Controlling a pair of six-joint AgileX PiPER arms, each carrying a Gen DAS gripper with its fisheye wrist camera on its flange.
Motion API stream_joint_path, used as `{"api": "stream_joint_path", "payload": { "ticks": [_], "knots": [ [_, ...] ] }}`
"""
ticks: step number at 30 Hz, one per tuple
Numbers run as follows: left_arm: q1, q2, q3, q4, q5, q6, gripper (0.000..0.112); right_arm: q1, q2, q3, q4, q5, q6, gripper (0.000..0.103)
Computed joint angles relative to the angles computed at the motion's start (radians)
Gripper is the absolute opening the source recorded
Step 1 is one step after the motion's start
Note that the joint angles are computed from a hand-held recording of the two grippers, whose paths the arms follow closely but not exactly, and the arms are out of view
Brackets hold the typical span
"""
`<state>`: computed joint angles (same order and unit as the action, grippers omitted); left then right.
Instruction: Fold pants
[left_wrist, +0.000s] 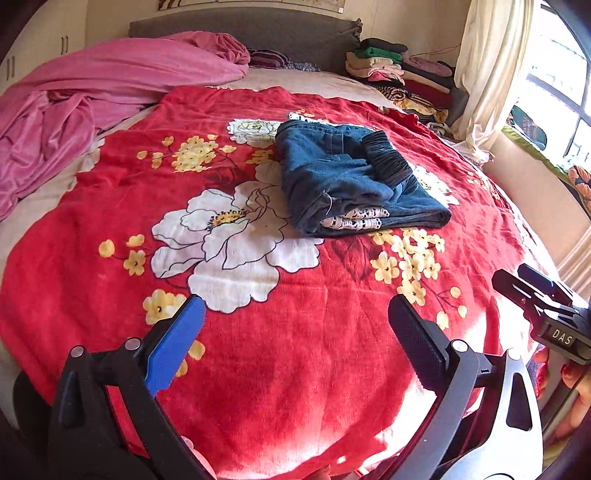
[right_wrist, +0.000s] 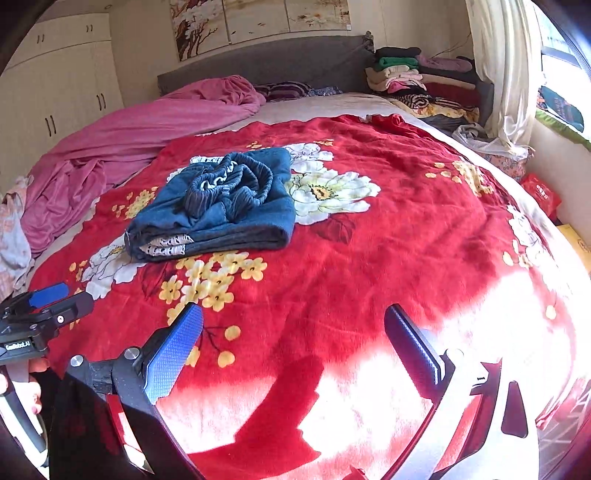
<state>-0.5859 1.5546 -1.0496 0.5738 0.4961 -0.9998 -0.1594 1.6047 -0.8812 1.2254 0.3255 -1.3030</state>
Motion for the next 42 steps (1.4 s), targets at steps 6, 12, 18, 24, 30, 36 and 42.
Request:
{"api": "stream_joint_path", "payload": {
  "ticks": [6, 12, 18, 24, 30, 36, 42],
  "knots": [
    [-0.014, -0.014, 0.047, 0.038, -0.019, -0.053, 0.093, -0.008, -0.018, 0.020, 0.011, 0.000, -0.022, 0.098],
    [-0.009, -0.009, 0.050, 0.023, -0.021, -0.048, 0.093, 0.000, -0.025, 0.025, -0.006, -0.005, -0.007, 0.098],
    [-0.006, -0.011, 0.054, 0.020, -0.029, -0.044, 0.093, 0.004, -0.026, 0.025, -0.013, -0.003, 0.002, 0.098],
    [-0.019, -0.016, 0.047, 0.044, -0.009, -0.071, 0.093, 0.013, -0.037, 0.030, -0.016, -0.001, 0.004, 0.098],
    [-0.024, -0.025, 0.045, 0.038, -0.001, -0.068, 0.093, 0.025, -0.054, 0.035, -0.034, -0.009, 0.025, 0.098],
    [-0.028, -0.029, 0.044, 0.036, 0.007, -0.065, 0.093, 0.032, -0.068, 0.040, -0.054, -0.010, 0.043, 0.098],
    [-0.028, -0.031, 0.046, 0.026, 0.003, -0.061, 0.093, 0.036, -0.076, 0.041, -0.058, -0.008, 0.048, 0.098]
  ]
}}
